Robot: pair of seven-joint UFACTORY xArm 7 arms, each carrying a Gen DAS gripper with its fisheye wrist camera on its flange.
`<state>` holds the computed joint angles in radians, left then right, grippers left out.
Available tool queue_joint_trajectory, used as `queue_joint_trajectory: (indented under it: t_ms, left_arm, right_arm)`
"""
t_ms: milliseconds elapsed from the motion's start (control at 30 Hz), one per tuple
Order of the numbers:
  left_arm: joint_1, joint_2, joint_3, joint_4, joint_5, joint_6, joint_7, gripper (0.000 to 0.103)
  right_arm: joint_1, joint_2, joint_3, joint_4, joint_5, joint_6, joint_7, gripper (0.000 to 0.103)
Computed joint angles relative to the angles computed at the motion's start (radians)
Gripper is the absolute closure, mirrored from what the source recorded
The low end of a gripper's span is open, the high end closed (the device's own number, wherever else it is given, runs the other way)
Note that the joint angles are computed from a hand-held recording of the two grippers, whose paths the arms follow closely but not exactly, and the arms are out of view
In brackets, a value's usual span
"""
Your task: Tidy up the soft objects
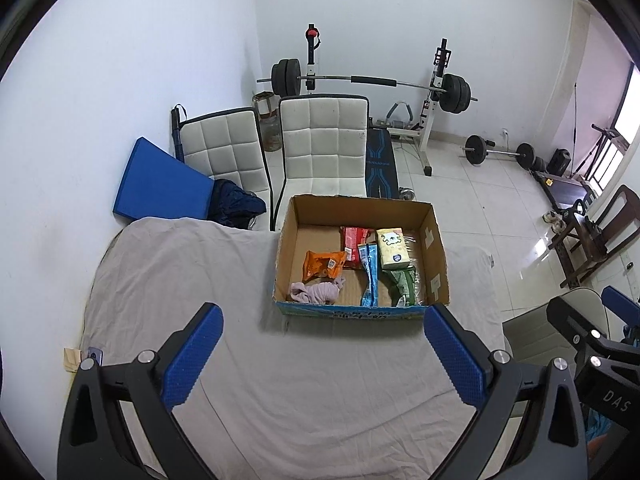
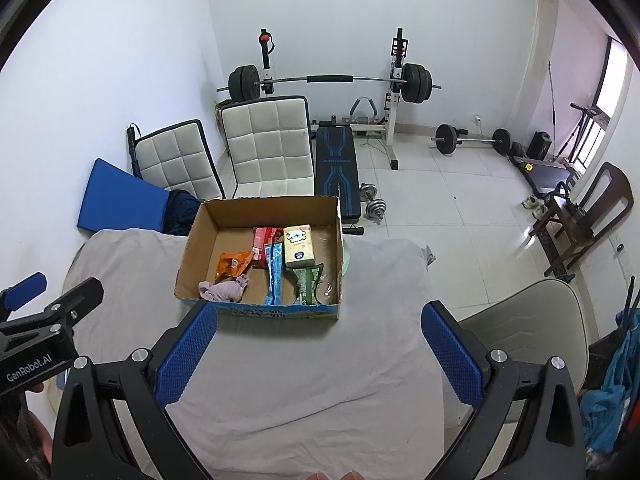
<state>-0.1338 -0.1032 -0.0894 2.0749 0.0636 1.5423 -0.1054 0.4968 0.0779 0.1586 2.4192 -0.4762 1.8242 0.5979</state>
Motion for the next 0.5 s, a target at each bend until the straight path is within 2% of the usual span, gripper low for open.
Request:
queue_joint_trajectory:
  t_ms: [133,500]
  left_arm:
    - [0.000,-0.005,0.001,-0.006,-0.002,-0.002,-0.003,0.000]
    - [0.001,0.000,0.001,0.006,0.001,0.009,-0.001,0.000]
  right_arm:
    - [0.026,0.041,-0.005,0.078,-0.028,0.028,-0.028,0.000]
    - [0.072,0.077,-0.052,0.142,-0.023,0.043,-0.059,0.000]
